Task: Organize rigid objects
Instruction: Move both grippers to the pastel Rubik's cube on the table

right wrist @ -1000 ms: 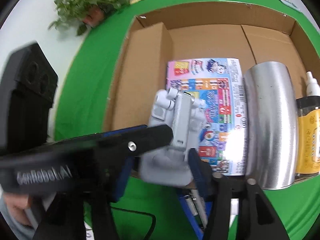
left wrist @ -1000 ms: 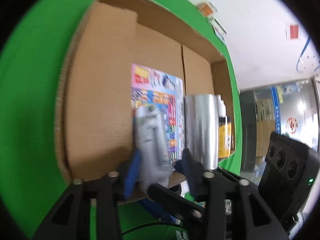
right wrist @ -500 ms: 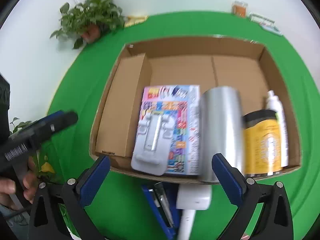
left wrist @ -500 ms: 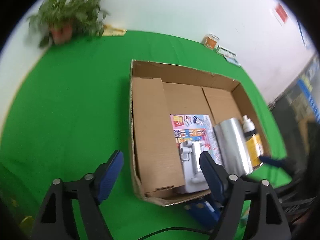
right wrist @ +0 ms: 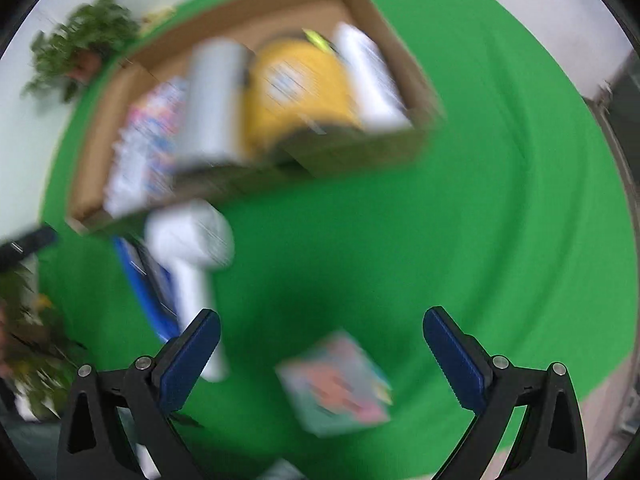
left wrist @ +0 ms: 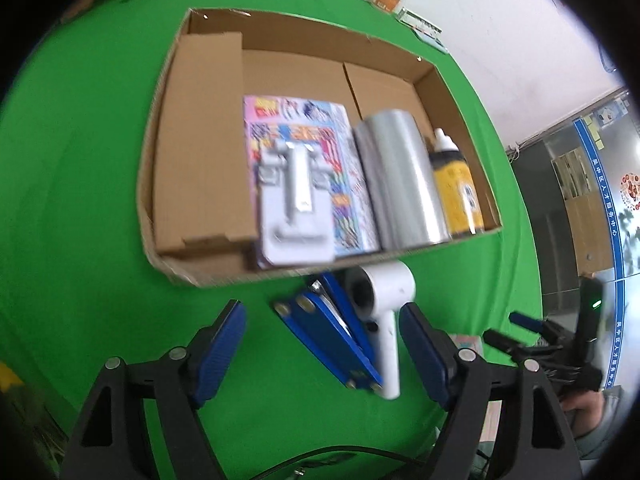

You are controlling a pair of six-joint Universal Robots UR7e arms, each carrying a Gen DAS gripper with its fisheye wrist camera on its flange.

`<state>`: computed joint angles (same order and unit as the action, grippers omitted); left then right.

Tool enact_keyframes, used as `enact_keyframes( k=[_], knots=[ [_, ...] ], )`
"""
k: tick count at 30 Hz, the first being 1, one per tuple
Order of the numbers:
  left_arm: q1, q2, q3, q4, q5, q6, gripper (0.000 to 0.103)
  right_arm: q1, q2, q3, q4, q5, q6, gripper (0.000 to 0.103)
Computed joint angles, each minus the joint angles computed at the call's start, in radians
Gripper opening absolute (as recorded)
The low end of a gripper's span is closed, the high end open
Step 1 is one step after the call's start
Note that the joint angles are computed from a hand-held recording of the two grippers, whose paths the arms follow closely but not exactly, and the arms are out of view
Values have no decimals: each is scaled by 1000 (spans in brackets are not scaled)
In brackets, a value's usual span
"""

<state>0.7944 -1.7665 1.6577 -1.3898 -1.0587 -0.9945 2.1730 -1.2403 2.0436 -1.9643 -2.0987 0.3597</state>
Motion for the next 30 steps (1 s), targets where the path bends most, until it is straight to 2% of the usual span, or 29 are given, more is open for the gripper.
enact_keyframes(
  k=[4,9,10,11,13,19,21,25,28,30],
  knots=[
    [-59,-3,26,12,-9,-83,79,-43,-72,70,41,24,-85,102],
    [-140,9,62,37,-20,-235,79,-39,-98,145,-30,70,-251,99],
    [-152,9,68,37,-22,-254,79,-39,-104,158,-43,73,-271,92],
    [-176,12,76,43,-28,-289,79,-42,-110,168,-48,83,-286,79],
    [-210,23,81,62,-37,-340,79,-53,-126,185,-41,98,-306,63],
    [-272,43,125,14,-70,-423,79,-57,-233,251,-47,111,-452,61],
    [-273,30,159,-53,-93,-435,79,-60,-260,257,-27,129,-463,61],
    [-251,8,257,-228,-176,-445,79,-86,-294,265,24,163,-432,61],
    [-220,-7,345,-373,-235,-448,78,-121,-312,259,71,214,-352,61],
    [-188,-5,398,-467,-281,-431,78,-128,-290,262,55,236,-314,61]
  ],
)
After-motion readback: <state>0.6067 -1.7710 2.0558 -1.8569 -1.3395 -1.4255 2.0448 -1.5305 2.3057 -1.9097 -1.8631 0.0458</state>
